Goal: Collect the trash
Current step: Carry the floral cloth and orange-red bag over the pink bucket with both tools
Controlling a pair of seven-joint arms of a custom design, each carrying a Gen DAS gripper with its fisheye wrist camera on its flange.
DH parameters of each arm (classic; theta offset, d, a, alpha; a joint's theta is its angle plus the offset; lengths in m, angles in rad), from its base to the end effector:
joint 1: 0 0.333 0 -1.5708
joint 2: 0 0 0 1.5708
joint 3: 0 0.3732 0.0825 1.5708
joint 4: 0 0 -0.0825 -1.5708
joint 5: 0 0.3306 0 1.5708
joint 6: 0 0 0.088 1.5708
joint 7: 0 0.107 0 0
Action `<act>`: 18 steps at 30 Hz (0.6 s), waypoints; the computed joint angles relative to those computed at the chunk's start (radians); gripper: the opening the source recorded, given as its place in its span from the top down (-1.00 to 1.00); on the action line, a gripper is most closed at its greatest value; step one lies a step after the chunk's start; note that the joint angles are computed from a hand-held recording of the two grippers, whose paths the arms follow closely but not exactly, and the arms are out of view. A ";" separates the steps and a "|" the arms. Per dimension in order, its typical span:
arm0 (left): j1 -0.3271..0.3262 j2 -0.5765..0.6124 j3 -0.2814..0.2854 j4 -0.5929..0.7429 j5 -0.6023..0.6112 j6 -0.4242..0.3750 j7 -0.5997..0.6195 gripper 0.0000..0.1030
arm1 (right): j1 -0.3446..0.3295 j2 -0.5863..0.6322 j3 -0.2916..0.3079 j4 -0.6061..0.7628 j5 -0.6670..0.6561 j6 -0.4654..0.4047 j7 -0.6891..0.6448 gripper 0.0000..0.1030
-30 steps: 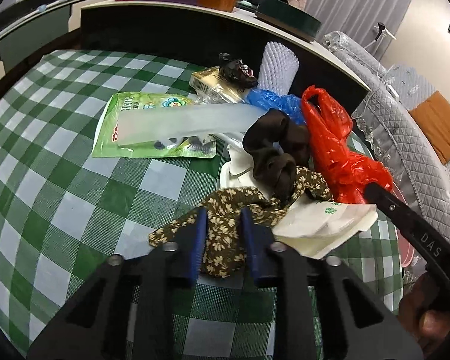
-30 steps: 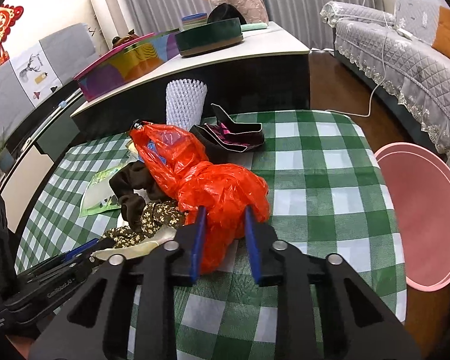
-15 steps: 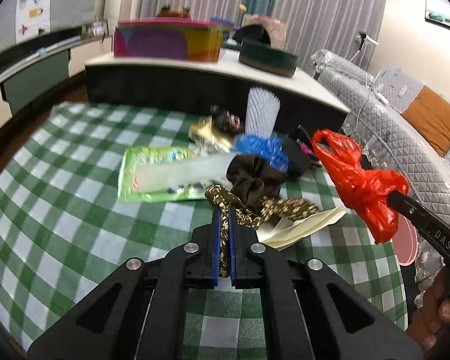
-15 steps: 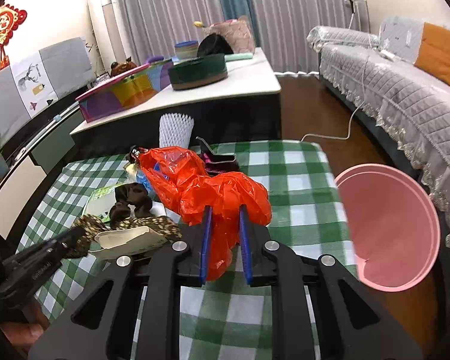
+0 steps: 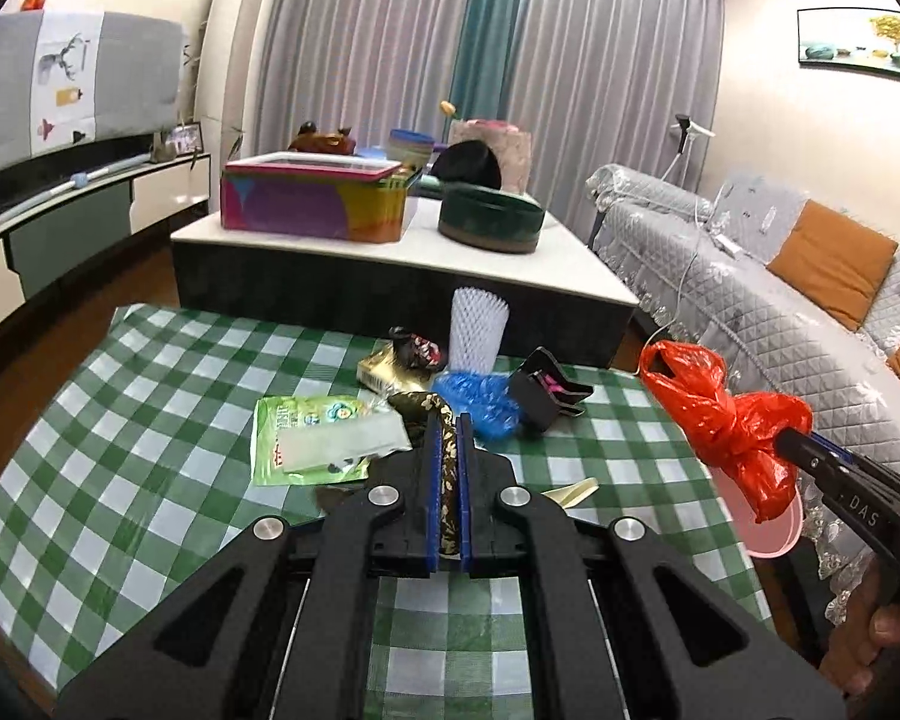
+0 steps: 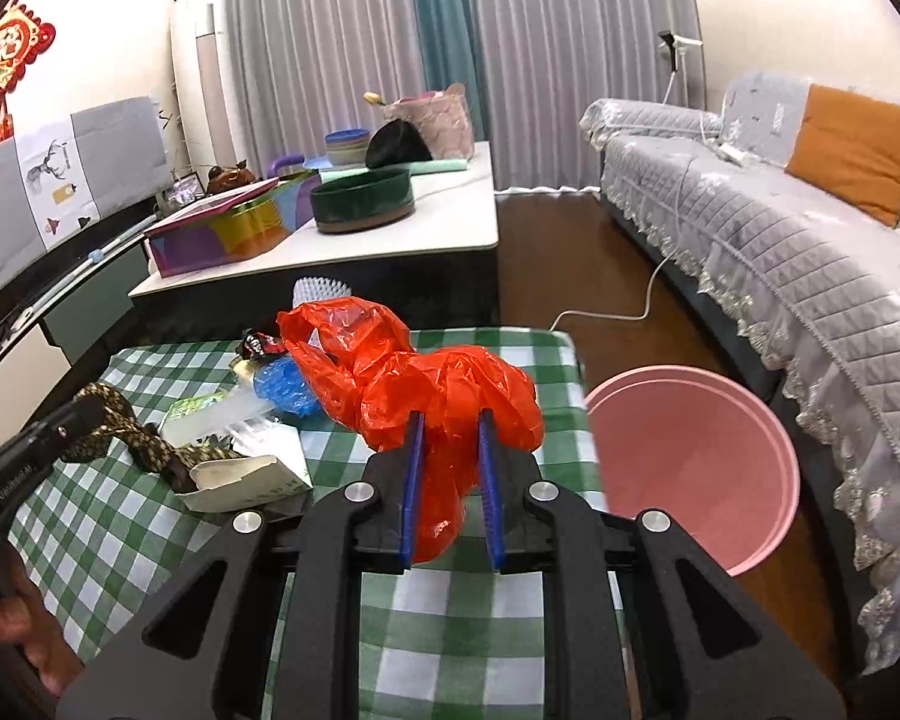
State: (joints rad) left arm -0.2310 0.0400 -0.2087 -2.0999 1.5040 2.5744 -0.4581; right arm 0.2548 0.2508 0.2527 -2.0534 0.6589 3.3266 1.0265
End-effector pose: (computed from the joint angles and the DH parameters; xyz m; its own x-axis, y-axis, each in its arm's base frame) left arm 0.4792 -0.2420 0.5214 0.2990 -0.9406 0.1612 -0.4293 -0.2834 -0.8575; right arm 0.5582 0.2177 0.5170 0.3387 -0.9367 -0.0888 -0.5440 -0.1179 -0.8307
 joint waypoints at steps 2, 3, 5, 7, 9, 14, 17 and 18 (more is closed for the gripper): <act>-0.005 -0.006 -0.004 0.001 0.007 -0.006 -0.003 0.92 | 0.021 -0.012 -0.029 -0.010 0.001 0.002 0.004 0.66; -0.007 -0.008 -0.006 0.003 0.011 -0.010 -0.004 0.92 | 0.029 -0.020 -0.041 -0.018 0.001 0.004 0.006 0.66; -0.013 -0.012 -0.011 0.008 0.021 -0.014 -0.004 0.92 | 0.049 -0.035 -0.071 -0.034 0.003 0.007 0.011 0.66; -0.019 -0.012 -0.016 0.015 0.029 -0.017 -0.002 0.92 | 0.072 -0.048 -0.105 -0.047 0.003 0.011 0.016 0.66; -0.025 -0.010 -0.020 0.024 0.037 -0.018 0.000 0.92 | 0.095 -0.059 -0.137 -0.059 0.003 0.017 0.019 0.66; -0.042 0.001 -0.026 0.054 0.059 -0.011 0.006 0.92 | 0.101 -0.090 -0.172 -0.093 0.007 0.028 0.025 0.66; -0.050 0.012 -0.027 0.072 0.068 0.000 0.004 0.92 | 0.164 -0.102 -0.257 -0.098 0.019 0.018 0.027 0.66; -0.053 0.017 -0.027 0.079 0.070 0.004 0.005 0.92 | 0.184 -0.106 -0.281 -0.101 0.021 0.017 0.028 0.66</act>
State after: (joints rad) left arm -0.2838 0.0569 -0.2356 -2.0210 1.5740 2.5787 -0.4536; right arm 0.4383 0.1452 -0.0285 -2.1545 0.6803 3.3435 1.0549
